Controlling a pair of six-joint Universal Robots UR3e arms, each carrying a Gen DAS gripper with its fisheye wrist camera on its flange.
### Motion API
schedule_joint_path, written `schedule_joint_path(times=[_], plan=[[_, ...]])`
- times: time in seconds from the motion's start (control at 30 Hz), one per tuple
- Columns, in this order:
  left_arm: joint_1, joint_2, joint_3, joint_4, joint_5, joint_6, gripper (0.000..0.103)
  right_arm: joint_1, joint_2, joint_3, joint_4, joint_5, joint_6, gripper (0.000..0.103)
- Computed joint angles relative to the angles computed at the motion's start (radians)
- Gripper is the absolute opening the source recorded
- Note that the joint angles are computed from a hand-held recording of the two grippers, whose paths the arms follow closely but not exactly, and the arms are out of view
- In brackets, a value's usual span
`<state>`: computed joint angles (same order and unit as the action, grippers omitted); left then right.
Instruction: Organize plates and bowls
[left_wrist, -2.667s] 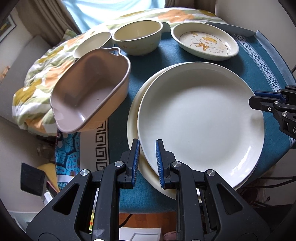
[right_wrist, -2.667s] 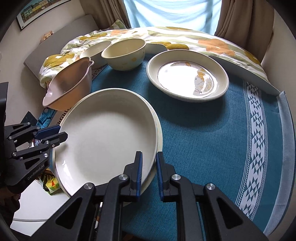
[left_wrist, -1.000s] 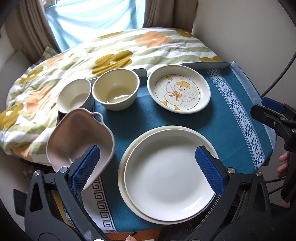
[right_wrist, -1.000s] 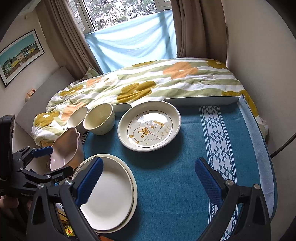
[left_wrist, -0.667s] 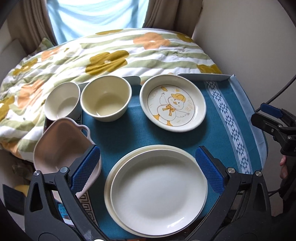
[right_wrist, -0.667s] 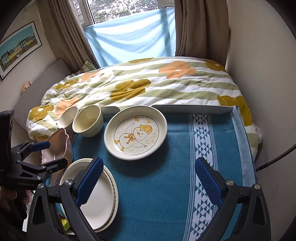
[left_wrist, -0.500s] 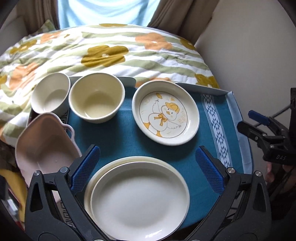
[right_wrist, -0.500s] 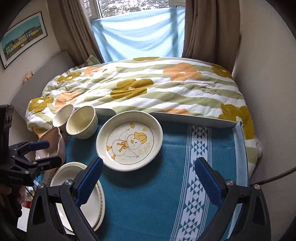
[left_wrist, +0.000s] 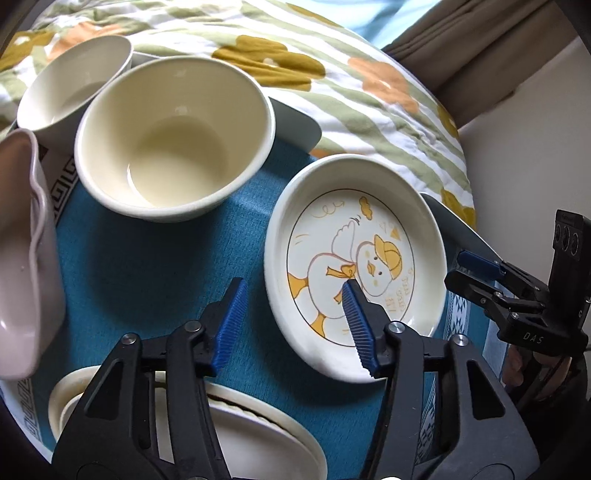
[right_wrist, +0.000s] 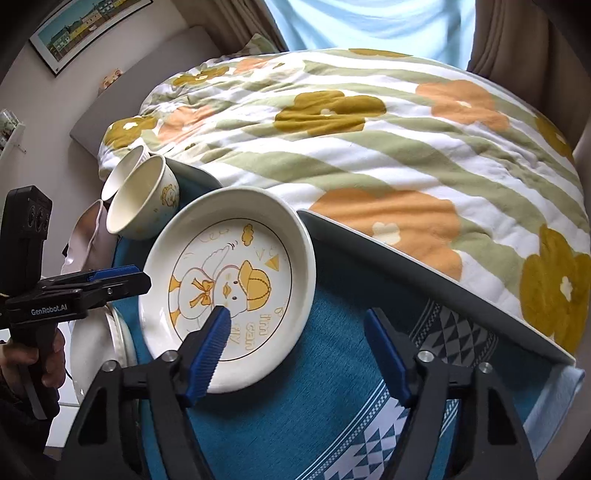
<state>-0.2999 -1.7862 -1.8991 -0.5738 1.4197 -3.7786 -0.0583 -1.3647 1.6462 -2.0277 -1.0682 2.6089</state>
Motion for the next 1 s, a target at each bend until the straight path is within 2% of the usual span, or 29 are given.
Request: schedule_joint_path(times=[0.1,0.23,0.3,0.43,0.53,0.6,0.7,1.0], plan=[[-0.010,-0.032,-0.006,0.033,0.010,-0.035,0.041,-0.001,0.047,-0.014,-0.004,0.017,-0.028,0.052],[-0.020,-0.049,-0.019,0.054,0.027,-0.072,0.030,0.004,0.084,-0.024,-0.003,0.033,-0.052,0.032],[-0.019,-0.050,-0.034,0.068,0.028,-0.088,0.025,0.006,0.090,-0.019,-0.019,0.035,-0.059,0.030],[-0.018,-0.048,-0.063,0.107,0.034,-0.108,0.021,0.009,0.096,-0.017,-0.034,0.044,-0.064,0.013],[-0.025,-0.048,-0.065,0.111,0.047,-0.111,0.019,0.010,0.101,-0.016,-0.048,0.044,-0.056,0.013],[-0.019,-0.050,-0.075,0.136,0.019,-0.109,0.015,0.009,0.101,-0.016,-0.051,0.049,-0.053,0.013],[-0.046,-0.068,-0.019,0.074,0.065,-0.095,0.015,0.007,0.091,-0.007,-0.057,0.056,-0.059,0.013],[-0.069,-0.036,0.020,0.020,0.104,-0.065,0.015,-0.012,0.021,0.047,-0.072,0.082,-0.047,0.013]])
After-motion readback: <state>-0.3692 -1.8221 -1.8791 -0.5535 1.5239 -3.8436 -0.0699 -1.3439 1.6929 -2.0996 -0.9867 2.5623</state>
